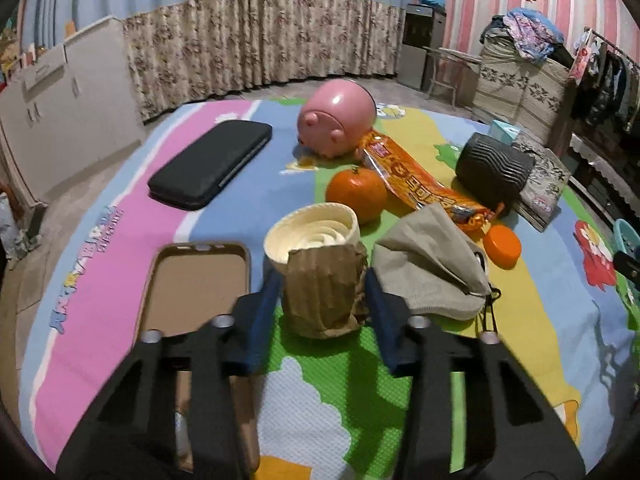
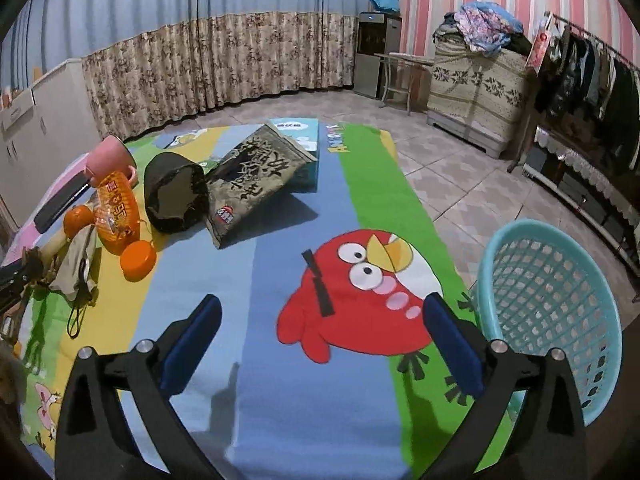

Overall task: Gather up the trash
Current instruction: 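Return the left gripper to the mat and grasp the cardboard cup sleeve, then lift the sleeve with the left gripper while the right grasps the orange cap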

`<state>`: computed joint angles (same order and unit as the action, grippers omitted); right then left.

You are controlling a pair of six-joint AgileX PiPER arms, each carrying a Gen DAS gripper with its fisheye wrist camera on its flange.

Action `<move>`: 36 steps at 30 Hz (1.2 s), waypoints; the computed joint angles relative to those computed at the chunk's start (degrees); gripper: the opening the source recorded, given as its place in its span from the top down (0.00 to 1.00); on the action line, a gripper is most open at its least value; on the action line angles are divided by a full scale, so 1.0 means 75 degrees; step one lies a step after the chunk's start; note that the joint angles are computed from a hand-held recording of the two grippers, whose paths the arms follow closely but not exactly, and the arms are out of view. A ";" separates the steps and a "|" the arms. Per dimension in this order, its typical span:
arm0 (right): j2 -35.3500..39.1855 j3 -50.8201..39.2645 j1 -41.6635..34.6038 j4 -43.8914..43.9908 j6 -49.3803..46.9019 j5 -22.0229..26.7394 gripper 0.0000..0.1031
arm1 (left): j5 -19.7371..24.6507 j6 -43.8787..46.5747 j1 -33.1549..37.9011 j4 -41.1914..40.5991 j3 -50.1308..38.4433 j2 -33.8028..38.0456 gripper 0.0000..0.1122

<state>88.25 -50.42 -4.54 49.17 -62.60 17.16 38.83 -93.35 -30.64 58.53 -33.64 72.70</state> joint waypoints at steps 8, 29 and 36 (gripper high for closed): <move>-0.0028 0.0300 0.0933 0.1132 -0.1093 0.0004 0.05 | 0.0662 -0.0440 -0.0640 0.0312 0.0461 -0.0790 0.69; 0.1410 -0.1350 0.2852 -0.2905 0.2930 0.0506 0.24 | 0.0888 0.1761 0.1107 -0.0325 0.0644 -0.2730 0.69; 0.1773 -0.1943 0.2536 -0.2099 0.2139 0.1425 0.52 | 0.0492 0.2002 0.1707 -0.0373 0.0429 -0.2377 0.69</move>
